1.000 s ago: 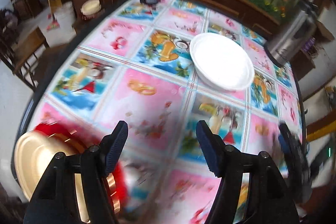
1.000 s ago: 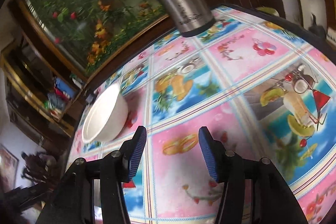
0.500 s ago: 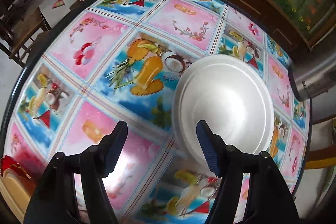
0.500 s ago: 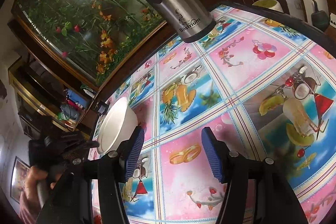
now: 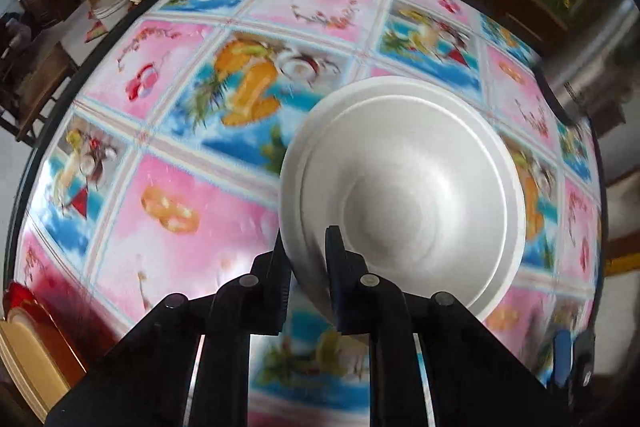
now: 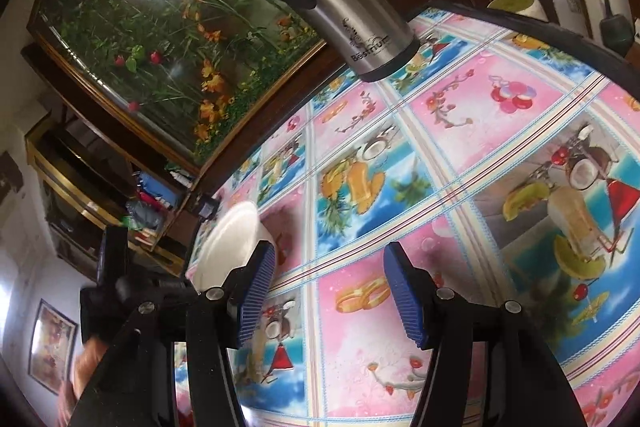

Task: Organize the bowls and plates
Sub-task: 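Grasp a white foam plate rim with the left tool while the right tool grasps a white foam bowl, then carry the white foam plate and bowl over the red stack with both tools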

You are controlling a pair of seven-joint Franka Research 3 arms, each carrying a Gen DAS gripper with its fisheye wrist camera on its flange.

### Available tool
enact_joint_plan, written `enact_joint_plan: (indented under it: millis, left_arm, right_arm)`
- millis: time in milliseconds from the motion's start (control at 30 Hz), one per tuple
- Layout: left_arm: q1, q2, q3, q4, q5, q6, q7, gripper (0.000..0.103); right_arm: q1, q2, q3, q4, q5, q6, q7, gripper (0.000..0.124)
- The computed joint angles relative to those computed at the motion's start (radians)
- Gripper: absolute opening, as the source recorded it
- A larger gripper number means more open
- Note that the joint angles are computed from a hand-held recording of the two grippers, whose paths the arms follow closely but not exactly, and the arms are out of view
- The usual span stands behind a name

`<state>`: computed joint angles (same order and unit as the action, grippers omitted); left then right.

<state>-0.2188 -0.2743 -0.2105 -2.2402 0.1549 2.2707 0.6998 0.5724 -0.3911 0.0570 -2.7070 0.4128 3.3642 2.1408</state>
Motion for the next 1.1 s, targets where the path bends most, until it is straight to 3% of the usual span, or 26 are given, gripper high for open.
enact_joint_plan:
  millis: [33,133,267,433,533,633,667,833,967,1100]
  left_arm:
    - [-0.01,-0.021,-0.001,-0.021,-0.012,0.006,0.01,0.014]
    - [-0.045,-0.094,-0.006,-0.092,-0.046,0.016,0.036,0.014]
    - [-0.09,-0.192,-0.005,-0.182,-0.089,0.016,0.062,0.014]
    - [-0.136,-0.304,-0.004,-0.264,-0.118,-0.009,0.082,0.014]
    - [-0.169,-0.379,0.006,-0.312,-0.148,-0.015,0.106,0.014]
    - [-0.197,-0.454,0.012,-0.358,-0.166,-0.026,0.125,0.014]
    - [-0.208,-0.482,0.018,-0.377,-0.176,-0.028,0.133,0.014]
    - [-0.245,-0.571,0.036,-0.449,-0.216,-0.035,0.158,0.014]
    - [-0.276,-0.632,0.051,-0.504,-0.258,-0.038,0.178,0.014]
    - [-0.295,-0.692,0.056,-0.548,-0.285,-0.039,0.182,0.014]
  right_arm:
    - [0.077,0.001,-0.08,-0.002,-0.024,0.011,-0.003,0.059]
    - [0.213,-0.004,-0.228,-0.003,-0.086,0.019,0.003,0.059]
    - [0.297,-0.013,-0.325,-0.007,-0.133,0.019,0.016,0.059]
    - [0.275,-0.031,-0.312,-0.025,-0.135,0.015,0.018,0.06]
    - [0.234,-0.042,-0.27,-0.034,-0.125,0.001,0.012,0.06]
    - [0.326,-0.088,-0.351,-0.06,-0.133,-0.007,-0.004,0.06]
    - [0.333,-0.102,-0.348,-0.07,-0.129,-0.009,-0.008,0.06]
    - [0.257,-0.23,-0.183,-0.151,-0.076,-0.115,-0.038,0.06]
    - [0.151,-0.357,0.015,-0.223,-0.019,-0.245,0.007,0.06]
    - [0.095,-0.444,0.142,-0.24,-0.009,-0.347,0.053,0.06]
